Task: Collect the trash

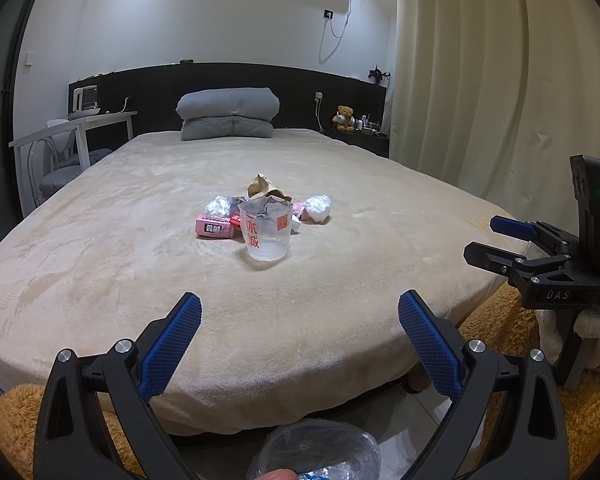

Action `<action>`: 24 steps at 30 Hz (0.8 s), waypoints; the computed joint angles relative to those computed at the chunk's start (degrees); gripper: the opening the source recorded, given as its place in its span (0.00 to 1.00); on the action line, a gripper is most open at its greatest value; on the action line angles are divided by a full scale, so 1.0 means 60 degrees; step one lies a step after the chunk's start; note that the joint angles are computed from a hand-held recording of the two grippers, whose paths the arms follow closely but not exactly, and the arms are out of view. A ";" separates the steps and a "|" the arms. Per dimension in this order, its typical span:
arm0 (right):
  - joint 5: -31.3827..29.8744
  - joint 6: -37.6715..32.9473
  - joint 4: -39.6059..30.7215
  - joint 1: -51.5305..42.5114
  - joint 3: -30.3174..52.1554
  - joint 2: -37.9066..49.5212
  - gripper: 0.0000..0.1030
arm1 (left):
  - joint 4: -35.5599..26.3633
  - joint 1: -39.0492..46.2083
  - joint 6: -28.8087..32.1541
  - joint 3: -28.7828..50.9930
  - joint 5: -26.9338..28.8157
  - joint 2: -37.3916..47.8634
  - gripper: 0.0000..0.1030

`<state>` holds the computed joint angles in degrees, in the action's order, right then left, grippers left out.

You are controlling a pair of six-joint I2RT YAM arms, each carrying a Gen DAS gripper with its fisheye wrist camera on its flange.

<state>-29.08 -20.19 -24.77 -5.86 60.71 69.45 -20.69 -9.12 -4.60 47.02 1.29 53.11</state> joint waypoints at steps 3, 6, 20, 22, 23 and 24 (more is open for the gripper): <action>0.0028 0.0013 -0.0010 0.0017 0.0003 -0.0009 0.96 | 0.0018 -0.0005 0.0010 -0.0006 -0.0003 0.0009 0.94; 0.0028 0.0000 0.0001 0.0021 -0.0002 -0.0004 0.96 | 0.0009 -0.0002 0.0019 -0.0002 0.0010 0.0005 0.94; 0.0090 -0.0005 -0.0004 0.0069 -0.0004 -0.0024 0.96 | 0.0024 0.0045 0.0159 0.0016 0.0316 0.0068 0.94; 0.0117 0.0012 0.0022 0.0091 -0.0028 -0.0024 0.96 | 0.0061 0.0065 0.0204 -0.0001 0.0437 0.0055 0.94; 0.0113 -0.0001 -0.0006 0.0083 -0.0007 -0.0035 0.96 | 0.0081 0.0063 0.0222 -0.0008 0.0471 0.0040 0.94; 0.0128 0.0010 0.0026 0.0101 -0.0039 -0.0042 0.96 | 0.0105 0.0062 0.0223 -0.0013 0.0519 0.0029 0.94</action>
